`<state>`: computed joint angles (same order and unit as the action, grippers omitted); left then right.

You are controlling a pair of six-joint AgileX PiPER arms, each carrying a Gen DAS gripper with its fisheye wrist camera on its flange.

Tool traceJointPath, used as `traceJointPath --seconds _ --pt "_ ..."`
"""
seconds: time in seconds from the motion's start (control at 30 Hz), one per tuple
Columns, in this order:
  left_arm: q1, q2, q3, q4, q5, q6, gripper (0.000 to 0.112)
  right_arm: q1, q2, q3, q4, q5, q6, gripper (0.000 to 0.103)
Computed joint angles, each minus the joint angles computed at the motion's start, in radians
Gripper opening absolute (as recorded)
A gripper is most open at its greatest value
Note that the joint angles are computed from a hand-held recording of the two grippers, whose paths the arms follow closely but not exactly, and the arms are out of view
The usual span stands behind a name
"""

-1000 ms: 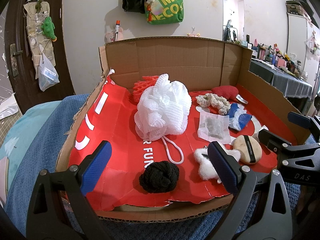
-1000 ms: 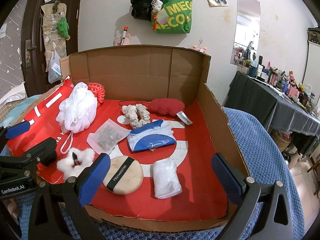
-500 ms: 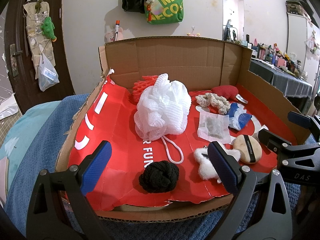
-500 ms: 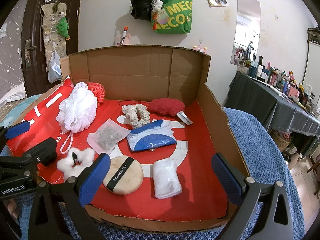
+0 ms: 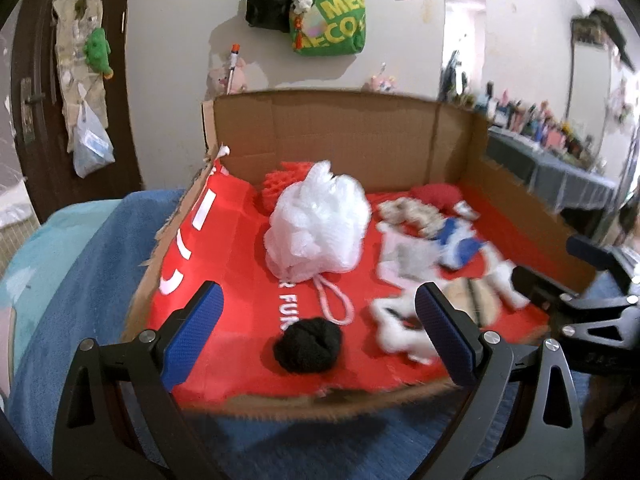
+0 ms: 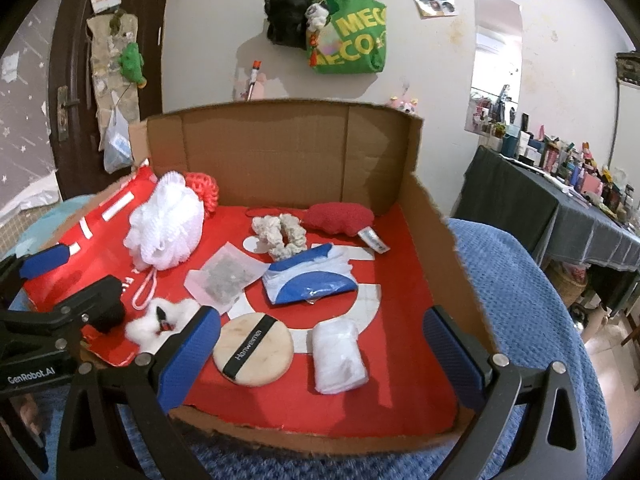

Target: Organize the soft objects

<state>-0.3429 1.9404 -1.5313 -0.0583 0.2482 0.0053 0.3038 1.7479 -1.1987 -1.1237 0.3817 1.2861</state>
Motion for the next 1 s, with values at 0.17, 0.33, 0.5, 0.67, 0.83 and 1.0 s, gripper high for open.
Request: traceJointPath --seconds 0.17,0.33,0.5,0.67,0.83,1.0 --pt "-0.003 -0.155 0.155 -0.004 -0.013 0.026 0.098 0.054 -0.164 0.122 -0.048 0.040 0.081 0.103" --pt "-0.013 -0.240 0.257 0.037 0.031 -0.039 0.098 0.114 -0.292 0.218 0.057 0.095 0.014 0.103" --pt "-0.026 -0.254 0.313 0.044 0.098 -0.089 0.098 0.164 -0.340 0.278 0.168 0.163 -0.053 0.103" --pt "-0.049 -0.230 0.344 0.139 0.115 -0.184 0.098 0.160 -0.321 0.314 0.314 0.158 -0.150 0.103" --pt "-0.069 -0.179 0.311 0.166 0.169 -0.218 0.098 0.136 -0.256 0.299 0.387 0.177 -0.187 0.103" --pt "-0.097 -0.142 0.300 0.296 0.191 -0.347 0.099 0.114 -0.215 0.283 0.463 0.201 -0.239 0.103"
